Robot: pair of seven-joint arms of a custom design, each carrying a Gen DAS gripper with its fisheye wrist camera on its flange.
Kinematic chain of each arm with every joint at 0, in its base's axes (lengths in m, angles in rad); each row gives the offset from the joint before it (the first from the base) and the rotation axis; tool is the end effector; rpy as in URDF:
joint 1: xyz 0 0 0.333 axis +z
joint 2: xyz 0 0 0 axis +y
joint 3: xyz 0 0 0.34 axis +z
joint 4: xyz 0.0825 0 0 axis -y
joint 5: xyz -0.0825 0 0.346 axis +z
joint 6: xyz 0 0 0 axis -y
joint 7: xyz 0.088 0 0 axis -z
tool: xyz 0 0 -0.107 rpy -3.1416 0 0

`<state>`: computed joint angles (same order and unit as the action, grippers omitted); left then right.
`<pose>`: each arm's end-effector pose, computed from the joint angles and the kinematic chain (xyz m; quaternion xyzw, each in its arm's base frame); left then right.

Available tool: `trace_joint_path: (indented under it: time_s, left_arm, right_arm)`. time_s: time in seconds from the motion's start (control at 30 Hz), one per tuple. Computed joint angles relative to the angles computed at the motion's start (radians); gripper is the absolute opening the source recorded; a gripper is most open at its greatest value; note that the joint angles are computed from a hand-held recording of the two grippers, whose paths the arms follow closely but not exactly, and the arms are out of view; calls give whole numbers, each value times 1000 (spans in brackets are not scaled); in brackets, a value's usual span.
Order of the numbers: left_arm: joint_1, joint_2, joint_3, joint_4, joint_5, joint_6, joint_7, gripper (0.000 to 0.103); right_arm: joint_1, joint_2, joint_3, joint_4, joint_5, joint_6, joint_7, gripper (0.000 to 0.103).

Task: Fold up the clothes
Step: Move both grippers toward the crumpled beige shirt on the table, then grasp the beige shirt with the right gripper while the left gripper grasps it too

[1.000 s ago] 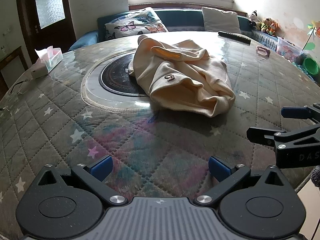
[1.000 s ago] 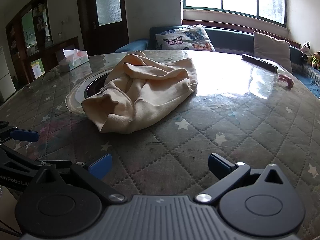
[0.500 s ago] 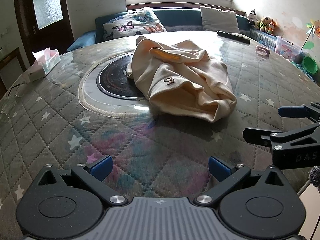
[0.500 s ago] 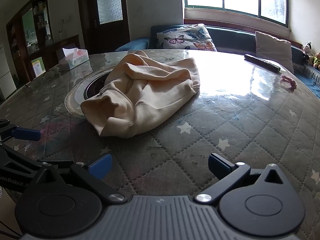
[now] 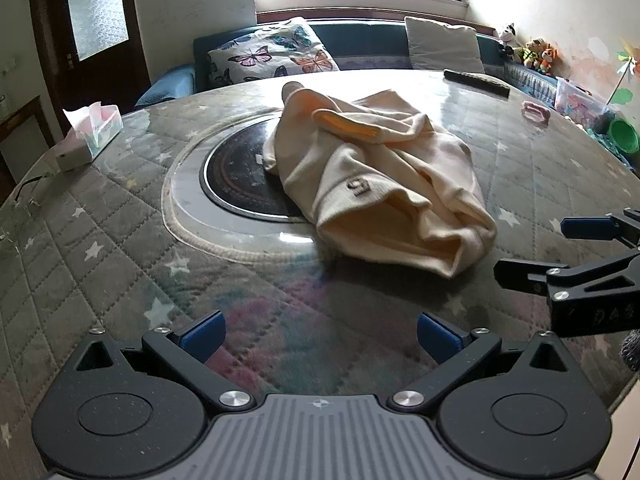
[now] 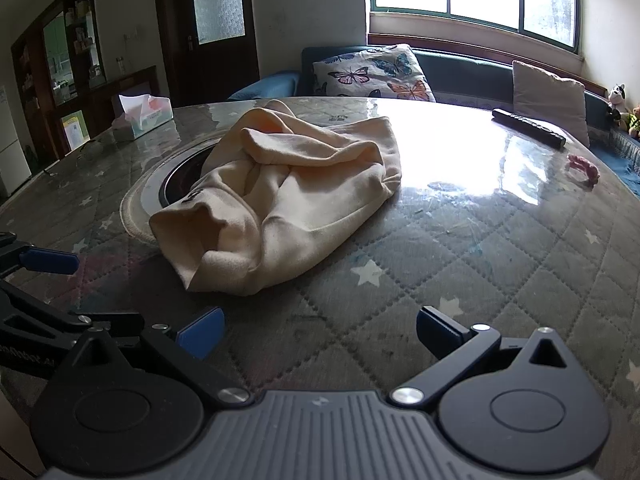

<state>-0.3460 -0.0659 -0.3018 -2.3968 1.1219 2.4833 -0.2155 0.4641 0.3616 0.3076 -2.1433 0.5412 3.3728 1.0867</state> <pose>0.3714 -0.2871 0.4035 -0.7366 0.5669 -0.2062 0.3060 0.4766 0.3608 0.3842 -0.8078 0.4232 -0.1592 0.3782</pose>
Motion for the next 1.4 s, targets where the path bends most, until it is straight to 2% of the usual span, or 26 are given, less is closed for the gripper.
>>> trace_joint_path:
  time_s: [0.23,0.33,0.47,0.63,0.7,0.8,0.93,1.03,1.13,1.4]
  left_arm:
    - [28,-14,18,1,23,13,-5,103]
    - [42,-13,24,10,33,10,1,103]
    - [57,-6,31,28,51,-6,0,103]
    - [78,4,43,61,94,-17,-3,103]
    - [85,12,47,79,118,-23,0,102]
    - [95,29,56,107,141,-23,12,102]
    - [110,53,72,138,155,-9,26,95]
    - [122,72,84,157,167,12,33,88]
    - [131,93,94,176,181,35,44,82]
    - [143,154,120,228,191,79,66,82]
  right_arm:
    - [52,35,-68,80,14,-22,-10,103]
    - [50,59,-69,123,12,-27,-21,103]
    - [76,101,-100,192,14,-38,-37,103]
    - [44,159,-63,275,2,-53,-66,103]
    - [75,183,-96,316,-1,-73,-75,103]
    - [82,213,-102,356,-10,-85,-100,103]
    - [125,240,-153,396,-5,-125,-101,103]
    - [135,250,-169,402,6,-146,-87,103]
    - [127,254,-155,395,8,-124,-94,103]
    - [151,253,-185,397,7,-132,-90,103]
